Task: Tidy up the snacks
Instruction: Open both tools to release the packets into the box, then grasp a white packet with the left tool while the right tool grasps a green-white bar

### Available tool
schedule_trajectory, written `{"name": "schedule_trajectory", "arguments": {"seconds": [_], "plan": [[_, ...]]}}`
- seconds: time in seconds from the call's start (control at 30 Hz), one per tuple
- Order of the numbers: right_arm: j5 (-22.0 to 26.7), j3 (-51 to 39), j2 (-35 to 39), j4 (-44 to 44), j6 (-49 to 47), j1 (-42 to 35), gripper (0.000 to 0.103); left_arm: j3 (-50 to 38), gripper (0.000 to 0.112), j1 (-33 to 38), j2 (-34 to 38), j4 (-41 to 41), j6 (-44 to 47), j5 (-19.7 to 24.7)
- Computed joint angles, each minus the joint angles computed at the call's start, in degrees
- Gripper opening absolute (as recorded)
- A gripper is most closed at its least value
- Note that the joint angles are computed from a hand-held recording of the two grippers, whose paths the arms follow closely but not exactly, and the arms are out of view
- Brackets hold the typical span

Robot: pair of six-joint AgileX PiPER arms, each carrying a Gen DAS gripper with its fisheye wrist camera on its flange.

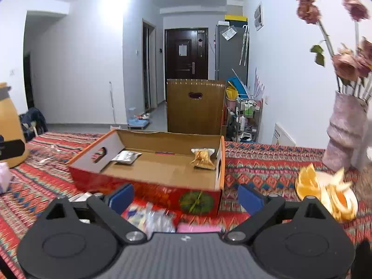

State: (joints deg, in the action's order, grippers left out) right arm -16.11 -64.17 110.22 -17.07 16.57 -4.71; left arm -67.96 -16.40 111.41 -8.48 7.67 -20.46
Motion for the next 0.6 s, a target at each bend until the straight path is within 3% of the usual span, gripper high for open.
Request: {"name": "schedule_trajectory", "arguments": {"seconds": [0.2, 0.5, 0.6], "plan": [[-13.2, 20.4, -10.2, 1.4, -0.6, -1.8, 0.098, 18.3, 0.103, -1.9, -9.2, -1.6, 0.7, -9.4], [-24.0, 43.3, -23.3, 8.4, -6.3, 1.0, 0.103, 41.4, 0.103, -4.4, -18.8, -3.4, -3.6, -21.6], [-26.6, 49.8, -26.2, 15.1, -10.8, 4.6, 0.103, 46.7, 0.103, -5.3, -20.5, -5.8, -4.5, -24.2]]}}
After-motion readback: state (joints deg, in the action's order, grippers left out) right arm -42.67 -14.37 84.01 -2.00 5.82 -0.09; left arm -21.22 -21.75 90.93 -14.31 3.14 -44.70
